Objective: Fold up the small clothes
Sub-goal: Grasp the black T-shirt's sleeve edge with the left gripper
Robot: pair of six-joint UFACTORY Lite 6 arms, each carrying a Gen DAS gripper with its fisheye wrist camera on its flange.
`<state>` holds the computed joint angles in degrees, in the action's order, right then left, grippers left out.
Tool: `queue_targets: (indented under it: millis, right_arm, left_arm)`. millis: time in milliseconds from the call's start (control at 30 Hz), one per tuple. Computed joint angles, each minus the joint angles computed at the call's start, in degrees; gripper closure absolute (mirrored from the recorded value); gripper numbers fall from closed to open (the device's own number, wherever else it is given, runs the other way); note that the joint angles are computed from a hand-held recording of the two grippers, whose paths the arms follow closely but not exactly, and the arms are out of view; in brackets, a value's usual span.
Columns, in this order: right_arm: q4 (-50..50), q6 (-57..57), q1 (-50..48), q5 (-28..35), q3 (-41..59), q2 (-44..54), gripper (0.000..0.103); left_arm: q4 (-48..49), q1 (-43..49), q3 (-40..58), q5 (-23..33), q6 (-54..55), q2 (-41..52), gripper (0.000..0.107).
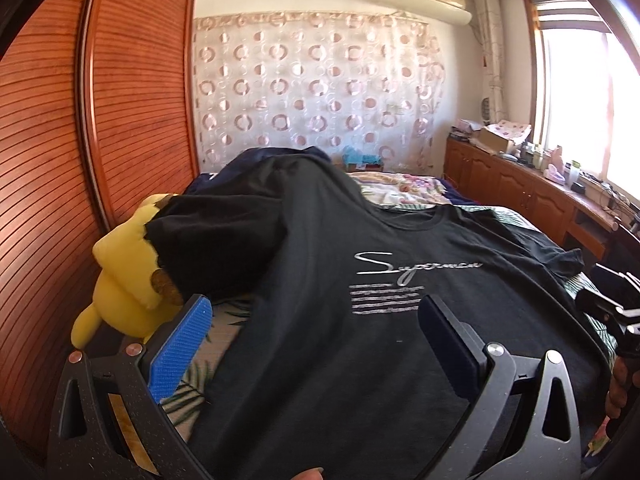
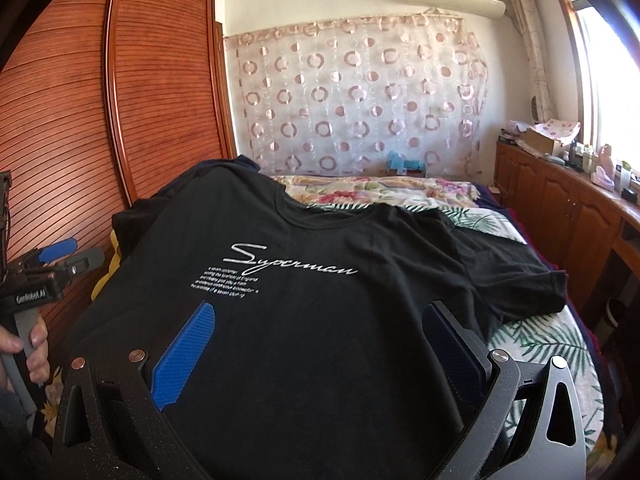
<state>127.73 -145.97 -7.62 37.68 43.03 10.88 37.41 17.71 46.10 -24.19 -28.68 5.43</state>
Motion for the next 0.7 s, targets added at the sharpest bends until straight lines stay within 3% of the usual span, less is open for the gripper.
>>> queue_targets:
  millis: [367,567,700]
  right_arm:
    - [-3.1,1.1,2.9,-1.7,6.5,6.6,0.000]
    - [-6.9,3.7,3.4,-4.3,12.8,12.4,0.000]
    - [-9.6,6.0,3.7,-6.2,15.5,13.6,0.000]
  left_arm:
    - [17.3,12.6,11.3,-2.8,-12.1,11.7,0.005]
    - [28.5,14.9,24.4,-0.8,-21.9,23.9,0.025]
    - [45.9,15.3,35.4,-1.3,-39.0,33.2,0.049]
